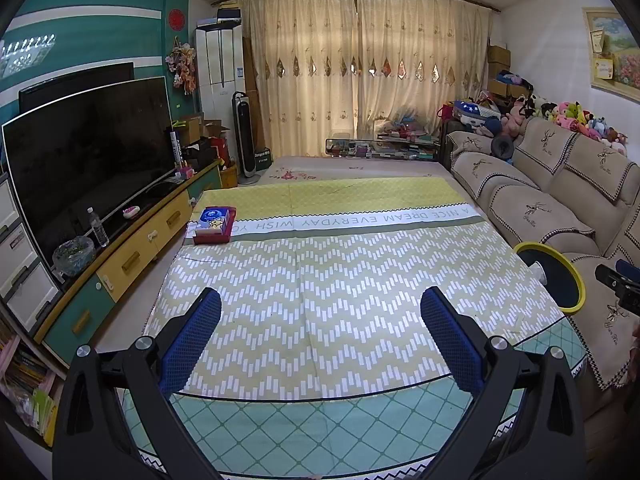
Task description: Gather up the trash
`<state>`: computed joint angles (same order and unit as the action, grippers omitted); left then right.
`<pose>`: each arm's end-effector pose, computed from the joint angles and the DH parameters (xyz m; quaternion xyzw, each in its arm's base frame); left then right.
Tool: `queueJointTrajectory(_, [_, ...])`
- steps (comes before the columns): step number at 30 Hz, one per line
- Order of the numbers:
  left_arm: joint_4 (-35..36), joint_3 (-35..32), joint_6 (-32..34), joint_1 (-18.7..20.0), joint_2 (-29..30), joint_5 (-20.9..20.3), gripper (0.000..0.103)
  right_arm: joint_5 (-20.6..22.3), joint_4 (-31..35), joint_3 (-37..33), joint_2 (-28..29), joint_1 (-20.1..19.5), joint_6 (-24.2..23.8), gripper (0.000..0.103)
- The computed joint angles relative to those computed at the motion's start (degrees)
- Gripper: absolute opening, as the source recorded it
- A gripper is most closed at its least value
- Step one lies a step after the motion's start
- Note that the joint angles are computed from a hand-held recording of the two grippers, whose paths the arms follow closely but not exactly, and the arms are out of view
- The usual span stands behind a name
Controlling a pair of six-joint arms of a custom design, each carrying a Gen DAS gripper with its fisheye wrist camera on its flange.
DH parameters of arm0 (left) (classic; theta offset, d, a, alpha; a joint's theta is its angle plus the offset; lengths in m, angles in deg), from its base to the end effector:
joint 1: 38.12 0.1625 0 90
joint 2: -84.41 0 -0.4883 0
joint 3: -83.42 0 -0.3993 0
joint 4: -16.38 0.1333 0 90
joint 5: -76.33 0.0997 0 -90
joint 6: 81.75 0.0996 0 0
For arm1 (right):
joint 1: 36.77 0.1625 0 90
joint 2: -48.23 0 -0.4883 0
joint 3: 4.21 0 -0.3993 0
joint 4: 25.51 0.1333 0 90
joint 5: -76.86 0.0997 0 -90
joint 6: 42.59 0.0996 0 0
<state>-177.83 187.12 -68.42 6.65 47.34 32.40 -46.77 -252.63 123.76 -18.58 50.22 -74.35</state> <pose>-0.3307 -0.6168 0.0963 0.3162 0.8216 -0.3868 0.2747 0.0523 -0.4930 0.3382 0.0149 -0.7751 0.4940 0.3936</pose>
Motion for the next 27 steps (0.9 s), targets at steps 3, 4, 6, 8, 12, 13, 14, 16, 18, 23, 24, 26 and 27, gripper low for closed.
queueJointTrajectory(3, [0.0,-0.1,0.0,0.0,0.1,0.0,0.098,0.0,0.1,0.0,0.0,-0.1,0.0,0.090])
queueJointTrajectory(4, [0.0,-0.1,0.0,-0.1,0.1,0.1,0.098,0.0,0.1,0.0,0.0,-0.1,-0.1,0.090])
queueJointTrajectory(6, [0.0,-0.1,-0.1,-0.1,0.1,0.2,0.098,0.1,0.1,0.0,0.1,-0.1,-0.2,0.090])
queueJointTrajectory(8, [0.3,-0.2,-0.3,0.0,0.1,0.1,0.098,0.1,0.1,0.0,0.3,-0.2,-0.2,0.090])
queueJointTrajectory(12, [0.9,-0.4,-0.4,0.1,0.0,0.1,0.098,0.1,0.3,-0.1,0.4,-0.3,-0.1,0.090])
queueJointTrajectory(13, [1.0,-0.4,-0.4,0.1,0.0,0.0,0.098,0.1,0.2,-0.1,0.5,-0.3,-0.1,0.090])
queueJointTrajectory(14, [1.3,-0.5,-0.5,0.1,0.0,-0.1,0.098,0.1,0.3,-0.2,0.4,-0.3,-0.1,0.090])
queueJointTrajectory(16, [1.7,-0.6,-0.6,0.2,0.1,-0.2,0.098,0.1,0.3,-0.2,0.4,-0.3,-0.1,0.090])
queueJointTrajectory(18, [2.1,-0.8,-0.7,0.2,0.1,-0.4,0.098,0.1,0.3,-0.2,0.4,-0.3,-0.1,0.090])
queueJointTrajectory(23, [3.1,-1.2,-1.2,0.3,0.3,-0.4,0.098,0.1,0.3,-0.2,0.5,-0.3,0.0,0.090])
queueJointTrajectory(24, [2.9,-1.2,-1.0,0.4,0.4,-0.4,0.098,0.1,0.3,-0.2,0.5,-0.3,0.0,0.090])
queueJointTrajectory(26, [-0.4,-0.9,1.1,0.4,0.9,-0.6,0.098,0.1,0.2,-0.2,0.6,-0.4,-0.1,0.090])
queueJointTrajectory(27, [-1.5,-0.9,1.8,0.4,1.1,-0.5,0.098,0.1,0.4,-0.2,0.5,-0.4,0.0,0.090])
